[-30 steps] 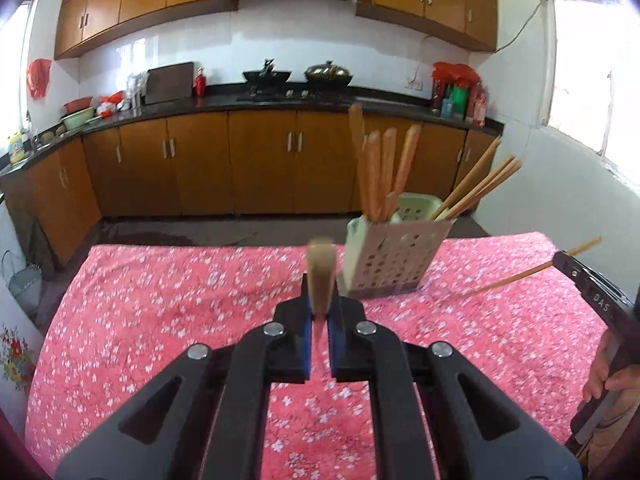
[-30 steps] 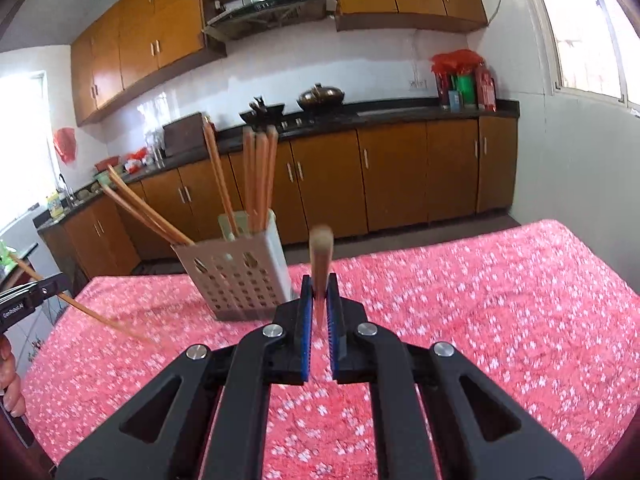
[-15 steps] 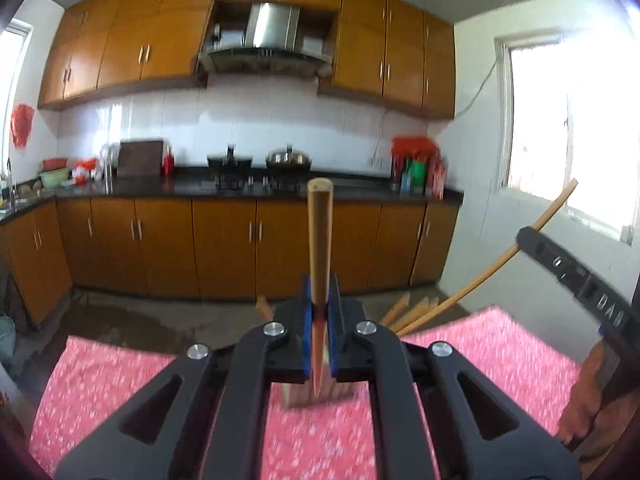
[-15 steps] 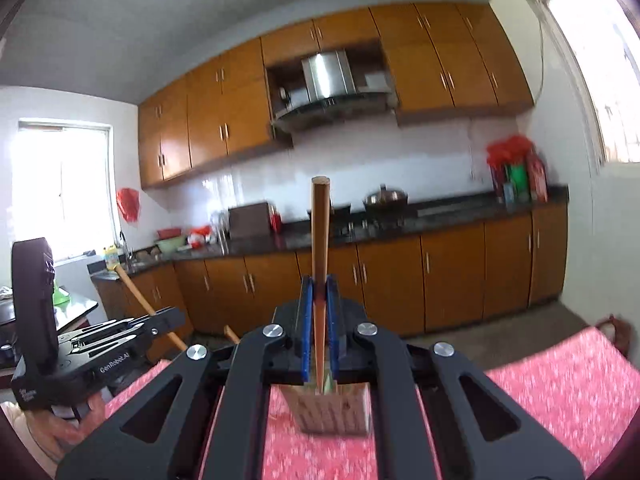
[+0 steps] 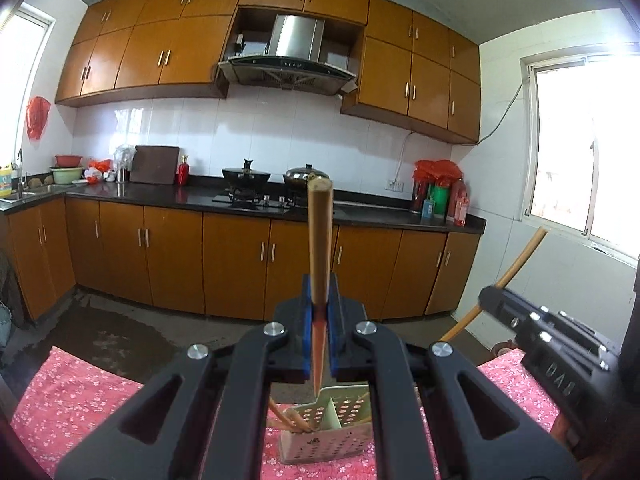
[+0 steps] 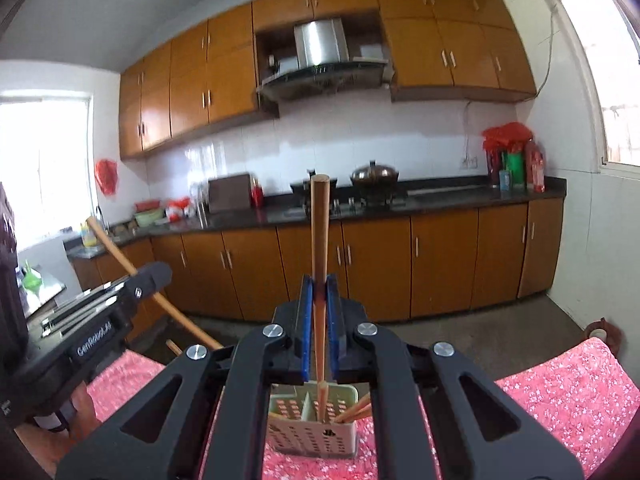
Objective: Organize utensils
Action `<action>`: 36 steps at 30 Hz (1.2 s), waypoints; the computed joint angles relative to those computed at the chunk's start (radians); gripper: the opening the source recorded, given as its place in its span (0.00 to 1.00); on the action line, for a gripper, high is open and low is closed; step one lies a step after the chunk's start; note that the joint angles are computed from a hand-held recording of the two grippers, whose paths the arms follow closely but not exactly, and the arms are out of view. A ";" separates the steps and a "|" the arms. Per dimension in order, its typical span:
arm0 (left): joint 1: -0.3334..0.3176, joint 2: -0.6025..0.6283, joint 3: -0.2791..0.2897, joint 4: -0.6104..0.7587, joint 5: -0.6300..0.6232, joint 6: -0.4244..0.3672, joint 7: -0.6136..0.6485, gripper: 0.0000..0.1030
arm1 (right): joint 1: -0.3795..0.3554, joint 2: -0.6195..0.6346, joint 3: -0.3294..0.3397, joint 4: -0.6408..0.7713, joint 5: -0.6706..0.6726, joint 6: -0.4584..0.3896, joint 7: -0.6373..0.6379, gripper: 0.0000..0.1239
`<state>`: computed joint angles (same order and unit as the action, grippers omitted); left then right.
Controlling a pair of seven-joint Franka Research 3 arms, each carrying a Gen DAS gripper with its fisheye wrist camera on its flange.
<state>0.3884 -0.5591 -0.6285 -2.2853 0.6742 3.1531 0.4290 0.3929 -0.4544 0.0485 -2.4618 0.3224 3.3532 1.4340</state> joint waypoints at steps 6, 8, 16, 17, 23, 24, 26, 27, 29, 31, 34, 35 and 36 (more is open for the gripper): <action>0.039 0.063 -0.038 0.025 0.029 -0.002 -0.011 0.08 | -0.063 0.016 0.063 0.011 0.001 -0.050 0.007 0.06; 0.027 0.073 -0.030 0.022 0.037 -0.001 -0.012 0.08 | -0.071 0.020 0.068 0.012 0.000 -0.059 0.008 0.06; 0.004 0.093 -0.017 0.019 0.078 -0.007 -0.033 0.10 | -0.094 0.022 0.085 0.022 0.004 -0.096 0.038 0.07; 0.001 0.095 -0.013 0.020 0.081 -0.005 -0.035 0.12 | -0.091 0.022 0.080 0.026 0.003 -0.103 0.039 0.09; -0.014 0.077 0.021 0.009 0.085 -0.003 -0.048 0.27 | -0.080 0.004 0.062 0.022 0.002 -0.088 0.042 0.24; -0.027 0.069 0.037 0.002 0.078 -0.003 -0.047 0.29 | -0.072 -0.002 0.054 0.018 0.004 -0.084 0.040 0.24; -0.048 0.051 0.062 -0.013 0.066 -0.001 -0.042 0.33 | -0.073 -0.020 0.053 0.010 0.004 -0.078 0.038 0.26; -0.061 0.036 0.076 -0.024 0.058 -0.002 -0.037 0.35 | -0.081 -0.035 0.060 0.000 0.004 -0.073 0.039 0.27; -0.091 -0.006 0.108 -0.054 0.044 -0.008 -0.020 0.40 | -0.092 -0.072 0.071 -0.026 0.003 -0.062 0.039 0.32; -0.122 -0.054 0.137 -0.090 0.031 -0.021 0.007 0.49 | -0.107 -0.107 0.087 -0.054 0.004 -0.054 0.041 0.35; -0.173 -0.155 0.172 -0.159 0.010 -0.060 0.042 0.63 | -0.127 -0.186 0.112 -0.113 0.008 -0.048 0.051 0.46; -0.189 -0.180 0.182 -0.178 0.001 -0.070 0.052 0.66 | -0.140 -0.226 0.129 -0.143 0.011 -0.046 0.058 0.50; -0.225 -0.227 0.200 -0.210 -0.009 -0.097 0.070 0.73 | -0.150 -0.245 0.140 -0.156 0.012 -0.048 0.064 0.53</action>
